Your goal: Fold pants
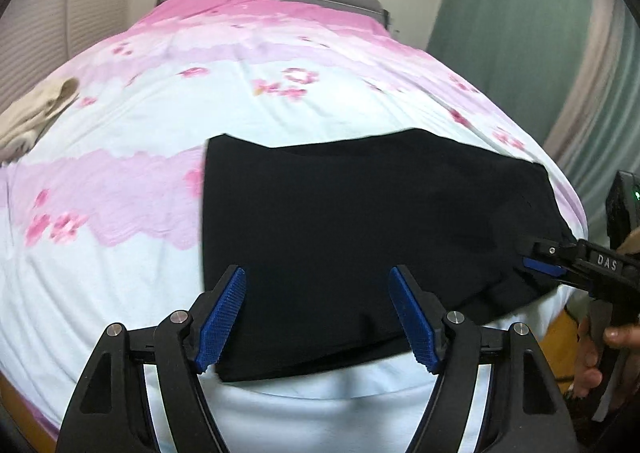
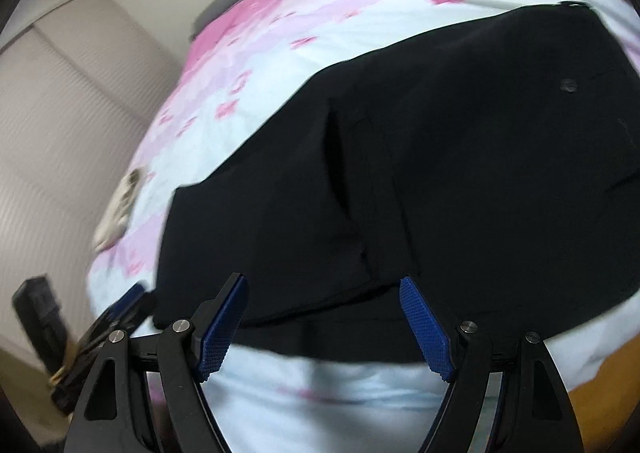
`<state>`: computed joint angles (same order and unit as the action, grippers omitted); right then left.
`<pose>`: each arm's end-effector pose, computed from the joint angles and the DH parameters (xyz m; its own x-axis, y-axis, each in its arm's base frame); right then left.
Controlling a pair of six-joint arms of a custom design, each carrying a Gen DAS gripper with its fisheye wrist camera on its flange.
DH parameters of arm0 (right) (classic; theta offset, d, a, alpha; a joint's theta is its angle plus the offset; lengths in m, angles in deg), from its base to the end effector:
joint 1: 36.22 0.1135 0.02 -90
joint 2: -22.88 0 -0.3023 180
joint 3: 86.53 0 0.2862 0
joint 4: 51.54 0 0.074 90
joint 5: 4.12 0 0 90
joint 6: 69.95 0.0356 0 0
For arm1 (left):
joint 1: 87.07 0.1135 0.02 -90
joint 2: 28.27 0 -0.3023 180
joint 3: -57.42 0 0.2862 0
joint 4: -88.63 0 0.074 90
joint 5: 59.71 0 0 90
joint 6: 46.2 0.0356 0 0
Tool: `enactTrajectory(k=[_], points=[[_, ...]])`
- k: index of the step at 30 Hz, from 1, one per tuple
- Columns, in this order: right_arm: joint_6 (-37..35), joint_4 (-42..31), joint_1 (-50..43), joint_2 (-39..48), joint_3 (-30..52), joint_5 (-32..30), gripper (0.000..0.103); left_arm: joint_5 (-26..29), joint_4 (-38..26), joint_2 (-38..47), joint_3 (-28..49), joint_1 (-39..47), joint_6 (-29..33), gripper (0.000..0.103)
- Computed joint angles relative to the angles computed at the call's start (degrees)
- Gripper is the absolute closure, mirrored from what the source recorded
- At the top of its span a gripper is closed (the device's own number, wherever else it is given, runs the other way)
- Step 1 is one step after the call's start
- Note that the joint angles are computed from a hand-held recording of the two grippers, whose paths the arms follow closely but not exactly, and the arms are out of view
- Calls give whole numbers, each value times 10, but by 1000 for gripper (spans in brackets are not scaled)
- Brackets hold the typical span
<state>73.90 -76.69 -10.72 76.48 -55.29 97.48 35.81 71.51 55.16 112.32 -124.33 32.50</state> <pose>0.1645 0.0705 0.1677 -0.6342 0.5739 -0.5182 0.3610 0.8124 0.4580 0.2473 -0.1924 0.1989 -0.6867 0.2773 -0.6720 0.5319 0.8218 -0.2044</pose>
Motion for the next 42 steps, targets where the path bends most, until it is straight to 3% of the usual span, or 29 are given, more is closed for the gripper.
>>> enactTrajectory(k=[5, 8, 10, 11, 17, 21, 23, 24, 26, 27, 28, 30, 32, 35, 37, 41, 42], points=[[-79, 44, -15, 106, 46, 6, 25, 10, 11, 12, 3, 8, 5, 30], [-118, 85, -74, 183, 63, -60, 28, 7, 9, 23, 15, -4, 3, 30], [-131, 112, -109, 223, 64, -125, 60, 7, 7, 26, 19, -8, 1, 30], [-141, 125, -119, 232, 61, -150, 94, 9, 6, 28, 21, -9, 1, 30], [-132, 87, -119, 130, 27, -93, 94, 9, 3, 40, 30, -12, 6, 30], [-128, 131, -183, 167, -4, -150, 93, 10, 6, 48, 32, -17, 6, 30], [-154, 115, -173, 171, 10, -146, 87, 10, 5, 51, 32, -19, 5, 30], [-156, 101, -167, 167, 17, -137, 77, 11, 4, 51, 32, -19, 4, 30], [-148, 42, -132, 140, 37, -50, 52, 13, 3, 50, 31, -19, 5, 30], [-146, 32, -121, 125, 36, -22, 33, 12, 2, 48, 29, -19, 5, 30], [-147, 30, -116, 108, 30, -2, 23, 11, 2, 46, 29, -19, 6, 30], [-156, 46, -139, 112, 21, -39, 19, 13, 1, 45, 28, -18, 6, 30], [-156, 100, -190, 149, 4, -134, 19, 9, 2, 45, 28, -19, 6, 30], [-146, 154, -212, 156, -17, -179, 19, 10, 1, 40, 25, -16, 5, 30], [-159, 186, -227, 172, -17, -254, 44, 9, 0, 39, 25, -17, 5, 30], [-177, 222, -230, 254, 7, -290, 53, 2, 1, 37, 25, -19, 4, 30], [-169, 230, -235, 262, 7, -293, 67, -3, 3, 36, 23, -20, 5, 30]])
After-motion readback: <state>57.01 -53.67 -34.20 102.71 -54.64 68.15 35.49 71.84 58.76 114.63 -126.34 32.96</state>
